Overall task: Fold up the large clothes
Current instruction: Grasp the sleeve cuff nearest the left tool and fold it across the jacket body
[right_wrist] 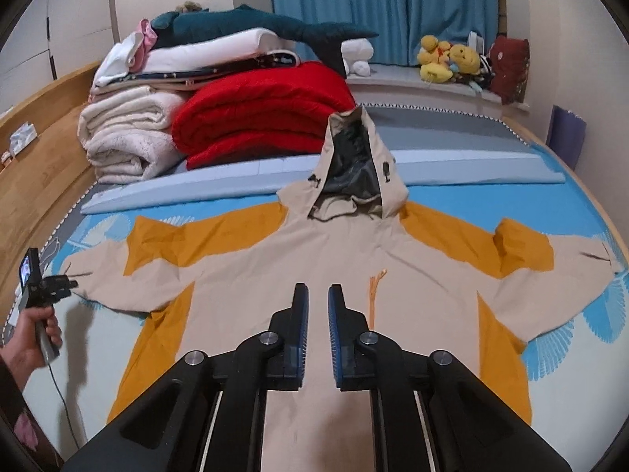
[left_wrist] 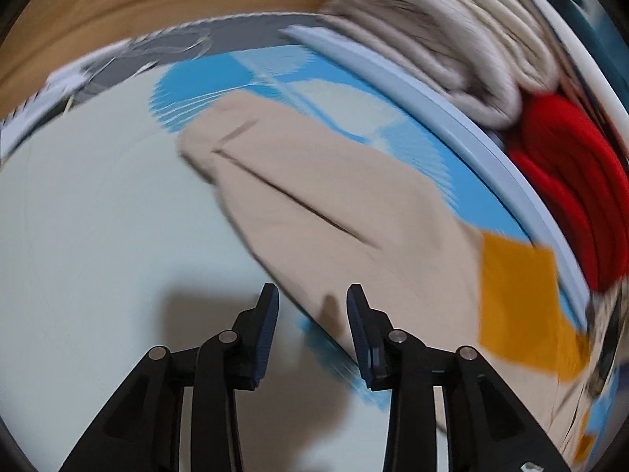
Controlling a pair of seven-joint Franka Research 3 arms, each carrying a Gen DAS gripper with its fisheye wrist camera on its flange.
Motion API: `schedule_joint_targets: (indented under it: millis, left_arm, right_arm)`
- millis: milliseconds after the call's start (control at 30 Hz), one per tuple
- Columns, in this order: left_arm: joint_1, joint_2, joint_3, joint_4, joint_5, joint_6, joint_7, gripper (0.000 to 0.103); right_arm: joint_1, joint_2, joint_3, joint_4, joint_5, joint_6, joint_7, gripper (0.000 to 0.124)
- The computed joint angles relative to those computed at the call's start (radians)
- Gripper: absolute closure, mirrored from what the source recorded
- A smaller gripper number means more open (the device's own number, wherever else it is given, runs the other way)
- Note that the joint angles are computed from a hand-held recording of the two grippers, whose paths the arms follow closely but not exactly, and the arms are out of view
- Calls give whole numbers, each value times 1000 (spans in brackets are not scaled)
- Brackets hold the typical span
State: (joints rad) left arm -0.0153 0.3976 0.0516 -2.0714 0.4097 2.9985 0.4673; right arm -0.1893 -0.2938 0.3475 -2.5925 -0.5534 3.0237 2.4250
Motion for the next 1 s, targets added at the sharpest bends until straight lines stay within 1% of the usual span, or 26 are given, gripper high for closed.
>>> schedule_joint_targets:
  millis: [33,67,100,133,233,267,300,333,400,433,467,500,533,567,600,633,700,733,800,867,900,933,967,1000]
  left_arm:
    - [26,10,-12,3,-24,11,4,69]
    - [53,18,-25,2,-50,27,9,69]
    - [83,27,-43,-2,-79,48,19,69]
    - [110,34,-60,-5,-104,63,33,69]
    - [206,62,-144,-4,-186,90,103,69]
    - [211,69,-146,-6,-196,111,118,69]
    - [195,73,-128,-1,-193,121,126,69]
    - [189,77,-122,6,-195,119,137,70]
    - [194,91,-130,26,-202,116,167,71]
    - [195,98,-131,33,-207,118,177,71]
    - [197,104,-134,41,-211,118,187,77]
    - [209,112,-150,52,-217,110,205,87]
    - [222,114,-164,56,-225,105,221,91]
    - [231,118,-177,61,-233,102,236,99]
    - [214,112,-162,60,-235,106,236,101]
    - [173,101,-120,54,-228,113,219,102]
    - [63,74,-13,45,-199,130,166,103]
    - [-10,57,56,44,-175,141,128,103]
    - [-123,38,153,62,-119,147,78,103]
    - [-266,11,265,86,-29,154,23,103]
    - [-308,-2,283,100,11,166,14,103]
    - [-319,-15,268,112,39,174,21,103]
    - [-316,-23,234,130,62,174,38,103]
    - [-301,-34,168,153,83,174,78,103]
  right_arm:
    - [14,13,-12,6,12,-9,-17,95]
    - [36,25,-32,8,29,-13,-39,88]
    - [46,37,-43,10,38,-12,-47,73]
    - [42,43,-41,11,30,-12,-38,66]
    - [79,70,-75,20,46,-20,-67,66]
    - [84,79,-82,23,44,-24,-69,66]
    - [94,88,-91,28,46,-34,-72,66]
    - [111,94,-108,33,58,-43,-85,66]
    - [152,113,-148,38,104,-48,-118,67]
    - [167,121,-163,40,126,-50,-130,68]
    - [181,127,-177,41,148,-52,-141,71]
    - [191,133,-187,43,165,-57,-148,84]
    - [202,138,-197,45,182,-63,-160,104]
    - [215,141,-210,46,206,-70,-177,111]
    - [221,143,-217,45,219,-70,-184,114]
    - [222,143,-221,44,226,-74,-182,114]
    - [213,139,-220,42,211,-85,-165,114]
    - [208,133,-220,41,203,-91,-155,114]
    - [194,122,-218,39,183,-103,-134,113]
    - [197,115,-229,37,198,-107,-145,112]
    - [207,115,-241,37,226,-112,-170,110]
    - [216,115,-253,37,255,-117,-197,107]
    - [221,114,-261,34,279,-117,-217,106]
    - [221,112,-265,32,297,-116,-228,104]
